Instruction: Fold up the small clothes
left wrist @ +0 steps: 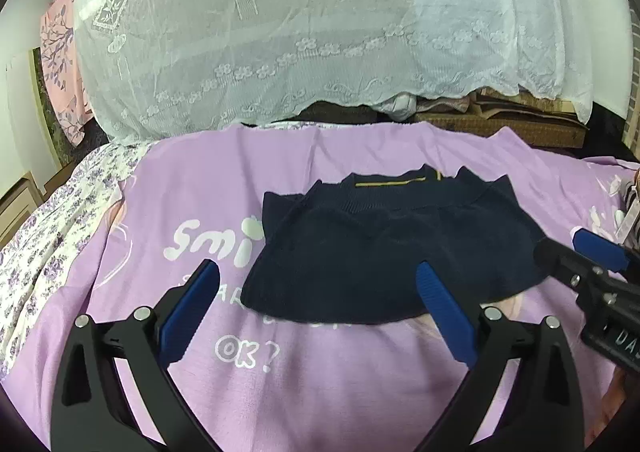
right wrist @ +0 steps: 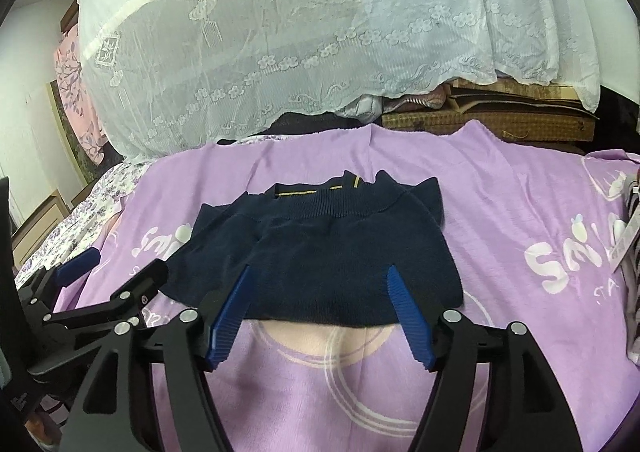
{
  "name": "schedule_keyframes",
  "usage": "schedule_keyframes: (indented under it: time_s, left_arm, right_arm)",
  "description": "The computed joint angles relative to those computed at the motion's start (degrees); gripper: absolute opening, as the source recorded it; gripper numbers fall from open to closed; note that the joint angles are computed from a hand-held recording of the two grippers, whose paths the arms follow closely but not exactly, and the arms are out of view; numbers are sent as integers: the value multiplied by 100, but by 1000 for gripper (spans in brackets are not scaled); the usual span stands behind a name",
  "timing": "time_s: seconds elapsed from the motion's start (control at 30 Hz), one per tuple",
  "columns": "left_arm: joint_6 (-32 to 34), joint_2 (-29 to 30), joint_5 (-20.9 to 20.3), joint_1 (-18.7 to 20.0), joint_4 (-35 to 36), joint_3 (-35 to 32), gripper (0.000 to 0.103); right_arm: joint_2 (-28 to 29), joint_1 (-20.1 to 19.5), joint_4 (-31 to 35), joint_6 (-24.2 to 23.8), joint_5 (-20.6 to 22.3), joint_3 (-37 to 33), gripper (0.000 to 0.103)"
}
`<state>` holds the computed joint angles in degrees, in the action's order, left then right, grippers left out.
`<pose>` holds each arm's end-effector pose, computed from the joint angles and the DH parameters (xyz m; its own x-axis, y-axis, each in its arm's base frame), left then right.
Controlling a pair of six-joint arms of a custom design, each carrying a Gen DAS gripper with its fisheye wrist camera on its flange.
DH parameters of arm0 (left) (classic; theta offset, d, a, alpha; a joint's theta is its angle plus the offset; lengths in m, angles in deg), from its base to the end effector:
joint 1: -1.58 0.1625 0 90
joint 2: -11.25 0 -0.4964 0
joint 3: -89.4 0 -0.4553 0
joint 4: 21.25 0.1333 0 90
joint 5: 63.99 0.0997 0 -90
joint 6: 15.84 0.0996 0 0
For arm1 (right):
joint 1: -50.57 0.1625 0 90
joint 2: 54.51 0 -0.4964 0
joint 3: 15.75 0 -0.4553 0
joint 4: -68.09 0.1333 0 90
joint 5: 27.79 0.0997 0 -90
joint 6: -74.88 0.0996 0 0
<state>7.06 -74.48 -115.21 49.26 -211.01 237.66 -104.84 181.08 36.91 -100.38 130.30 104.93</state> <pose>-0.1067 -0.4078 0.2521 -0.5574 0.4545 -0.6948 0.8174 0.4471 -0.3633 0.3142 -0.3048 0.0150 -0.7823 0.3431 0.5199 -0.3468 0.4534 -0.8210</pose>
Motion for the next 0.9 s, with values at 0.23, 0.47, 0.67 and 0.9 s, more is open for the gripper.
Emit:
schedule_keyframes:
  time_s: [0.23,0.47,0.67,0.9]
  left_arm:
    - [-57,-258,-50,-130,146,67,98]
    - [-112,-392,12,-263,212,158,98]
    - [-131,-373,64,-208,267,124,98]
    - [-217,-54,-40,449,638,-444,98]
  right_arm:
    - [8,155,-69,78,228,49,76]
    - [-63,253,-186,68,343,129,77]
    - [-80,280,-185,152,403,159,78]
    - [-227,28,27,404,136,184,79]
